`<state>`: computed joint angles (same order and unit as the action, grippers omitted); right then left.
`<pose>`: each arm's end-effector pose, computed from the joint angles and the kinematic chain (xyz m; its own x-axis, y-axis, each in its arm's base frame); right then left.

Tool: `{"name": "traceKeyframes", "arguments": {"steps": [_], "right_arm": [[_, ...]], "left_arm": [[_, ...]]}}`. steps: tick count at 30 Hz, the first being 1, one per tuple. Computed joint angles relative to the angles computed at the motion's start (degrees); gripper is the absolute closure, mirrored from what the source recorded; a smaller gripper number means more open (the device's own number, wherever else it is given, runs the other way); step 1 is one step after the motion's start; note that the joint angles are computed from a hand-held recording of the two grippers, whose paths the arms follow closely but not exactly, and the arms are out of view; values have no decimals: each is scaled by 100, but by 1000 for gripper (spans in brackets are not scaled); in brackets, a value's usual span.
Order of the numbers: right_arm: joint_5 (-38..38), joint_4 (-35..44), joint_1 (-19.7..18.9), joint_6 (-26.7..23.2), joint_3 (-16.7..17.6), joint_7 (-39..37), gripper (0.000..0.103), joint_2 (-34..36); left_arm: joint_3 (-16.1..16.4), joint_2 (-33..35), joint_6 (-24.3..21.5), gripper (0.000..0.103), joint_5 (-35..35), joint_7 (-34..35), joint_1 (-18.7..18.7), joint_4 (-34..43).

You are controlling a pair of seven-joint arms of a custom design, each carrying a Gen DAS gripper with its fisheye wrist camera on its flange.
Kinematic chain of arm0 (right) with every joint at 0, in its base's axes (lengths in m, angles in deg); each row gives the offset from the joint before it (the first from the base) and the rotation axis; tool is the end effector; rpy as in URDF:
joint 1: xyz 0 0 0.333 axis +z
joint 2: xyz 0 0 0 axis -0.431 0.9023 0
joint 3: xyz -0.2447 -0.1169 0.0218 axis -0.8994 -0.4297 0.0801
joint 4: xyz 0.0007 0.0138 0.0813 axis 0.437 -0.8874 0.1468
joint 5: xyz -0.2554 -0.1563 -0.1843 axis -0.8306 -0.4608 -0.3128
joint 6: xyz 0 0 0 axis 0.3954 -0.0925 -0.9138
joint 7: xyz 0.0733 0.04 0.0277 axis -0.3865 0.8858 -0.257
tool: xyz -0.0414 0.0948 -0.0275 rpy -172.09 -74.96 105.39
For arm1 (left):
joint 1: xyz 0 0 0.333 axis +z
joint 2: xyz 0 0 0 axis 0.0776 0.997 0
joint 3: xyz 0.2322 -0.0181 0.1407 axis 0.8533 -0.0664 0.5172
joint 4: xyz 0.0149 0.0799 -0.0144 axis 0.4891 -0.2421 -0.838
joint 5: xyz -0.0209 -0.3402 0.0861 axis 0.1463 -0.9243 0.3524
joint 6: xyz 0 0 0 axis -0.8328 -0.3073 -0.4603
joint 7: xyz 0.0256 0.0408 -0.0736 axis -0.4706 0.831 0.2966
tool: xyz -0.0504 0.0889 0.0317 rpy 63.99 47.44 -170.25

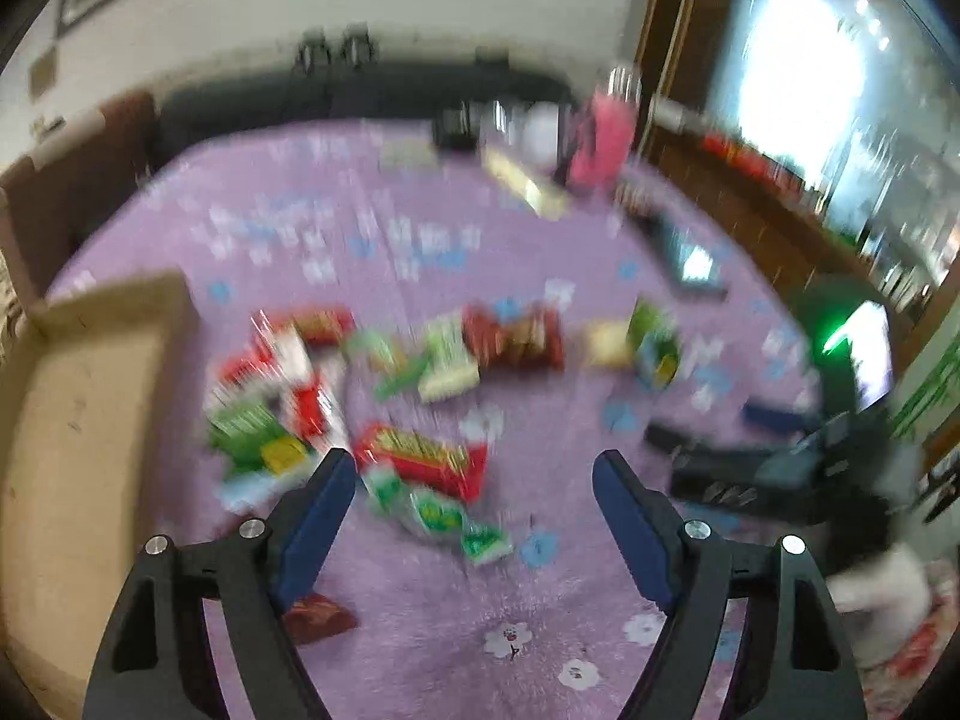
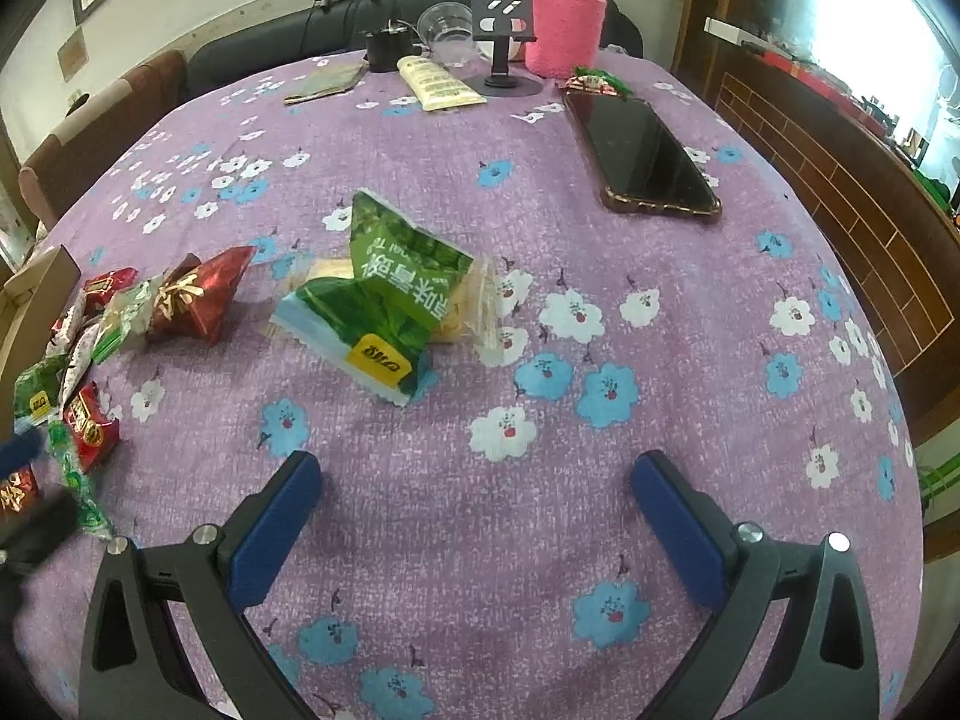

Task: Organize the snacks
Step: 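Grasp the small green candy with the right tool while the left tool reaches the red foil candy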

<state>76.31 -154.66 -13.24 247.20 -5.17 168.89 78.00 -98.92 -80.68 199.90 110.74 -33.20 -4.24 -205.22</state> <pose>0.4880 0.1417 0.4484 0.1911 -0.9815 0.0086 -0.8160 -0.1638 -0.5543 0.3876 -0.2504 0.5088 0.0291 -0.9872 0.1567 -0.7068 -0.1312 -0.6952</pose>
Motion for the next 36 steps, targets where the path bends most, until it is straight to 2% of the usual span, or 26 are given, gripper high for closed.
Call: {"name": "traceKeyframes", "arguments": {"steps": [1,3,4,6,8,10,11,14,16,17,18,19,20,23,26,28,31,36], "right_arm": [[-20,-48,-6,29,6,30,0,-37],[-98,-158,-33,132,24,116,3,-132],[-225,-289,-70,279,55,222,8,-253],[-269,-497,-71,549,65,217,10,-474],[-258,-896,-37,1189,81,137,10,-864],[-283,-1117,-62,1566,161,114,10,-1082],[-114,-1140,134,1564,41,-73,10,-1145],[828,-1042,1006,1226,-536,-937,10,-1188],[1509,-953,1508,1038,-854,-1582,13,-1171],[1816,-903,1734,901,-973,-1922,20,-1156],[2035,-824,1879,755,-1009,-2180,25,-1108],[2254,-779,2005,631,-1036,-2431,35,-1092],[2576,-610,2231,396,-1132,-2810,44,-981],[3346,-329,2563,-70,-1189,-3605,56,-782],[3514,-124,2513,-64,-932,-3829,56,-565],[3712,196,2466,-295,-830,-3937,56,-297],[3624,526,2254,-554,-606,-3876,56,22],[4369,630,2006,-1120,-436,-4686,58,72]], "left_arm": [[-64,-388,249,19,227,-265,160,-247],[-111,-778,447,18,375,-418,376,-432],[-72,-1001,518,13,391,-395,437,-569],[-59,-1342,453,7,363,-377,621,-734],[42,-1565,371,7,227,-300,727,-860],[244,-1690,296,7,19,-133,731,-978],[283,-1725,292,7,-73,-88,755,-1026],[282,-1744,326,7,-333,-58,793,-1210],[325,-1939,405,9,-539,-27,651,-1548],[325,-1935,415,12,-619,7,631,-1577],[379,-1920,443,22,-715,100,548,-1610],[468,-1915,530,33,-811,237,434,-1685],[536,-1895,575,36,-910,371,339,-1712],[481,-1986,579,38,-1059,600,283,-1800],[601,-1958,611,38,-1240,988,55,-1848],[750,-1883,601,38,-1406,1314,-172,-1863],[837,-1800,573,38,-1655,1683,-398,-1908],[796,-1792,641,38,-1923,2004,-481,-2016]]}}
